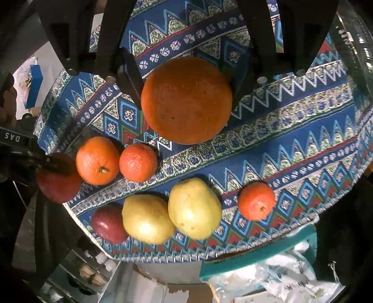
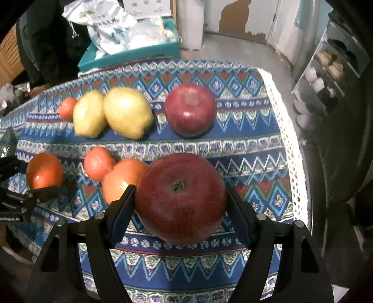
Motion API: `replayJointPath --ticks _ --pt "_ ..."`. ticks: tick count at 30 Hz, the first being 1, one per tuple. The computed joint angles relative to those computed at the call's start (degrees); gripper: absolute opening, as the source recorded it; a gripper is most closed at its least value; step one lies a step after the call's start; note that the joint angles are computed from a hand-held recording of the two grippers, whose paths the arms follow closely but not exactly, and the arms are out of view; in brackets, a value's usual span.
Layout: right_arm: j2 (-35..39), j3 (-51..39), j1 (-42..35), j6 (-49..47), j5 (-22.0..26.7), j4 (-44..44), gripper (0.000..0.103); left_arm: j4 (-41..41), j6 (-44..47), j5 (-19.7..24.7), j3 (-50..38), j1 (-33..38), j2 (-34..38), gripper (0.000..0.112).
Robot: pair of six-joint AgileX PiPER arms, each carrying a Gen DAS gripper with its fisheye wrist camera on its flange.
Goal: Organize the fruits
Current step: 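Carry the orange and apple in both tools over the clear glass bowl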
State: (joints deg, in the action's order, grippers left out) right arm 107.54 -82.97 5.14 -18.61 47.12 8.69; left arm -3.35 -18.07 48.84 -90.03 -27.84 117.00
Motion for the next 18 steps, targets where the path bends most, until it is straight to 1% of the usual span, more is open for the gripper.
replayJointPath --ticks 2,8,11,18 --pt "-0.61 -0.55 0.26 -0.23 -0.17 0.64 0.075 0.47 -0.09 -1.08 1.94 0.32 -2.11 0.070" --pt "-2.84 -1.21 3.35 0.35 -1.00 2.20 0.075 2.43 -0.81 -2.15 5.96 1.33 -8.24 0.070" --pt "-3.90 -1.71 4.86 0.15 -0.98 3.09 0.075 4.10 -2.54 -1.20 4.71 0.52 -9.23 0.070" --pt "-5.59 -3.07 8.65 -0.25 -0.20 5.31 0.075 7.24 -4.93 -1.08 7.16 0.66 -14.64 0.070"
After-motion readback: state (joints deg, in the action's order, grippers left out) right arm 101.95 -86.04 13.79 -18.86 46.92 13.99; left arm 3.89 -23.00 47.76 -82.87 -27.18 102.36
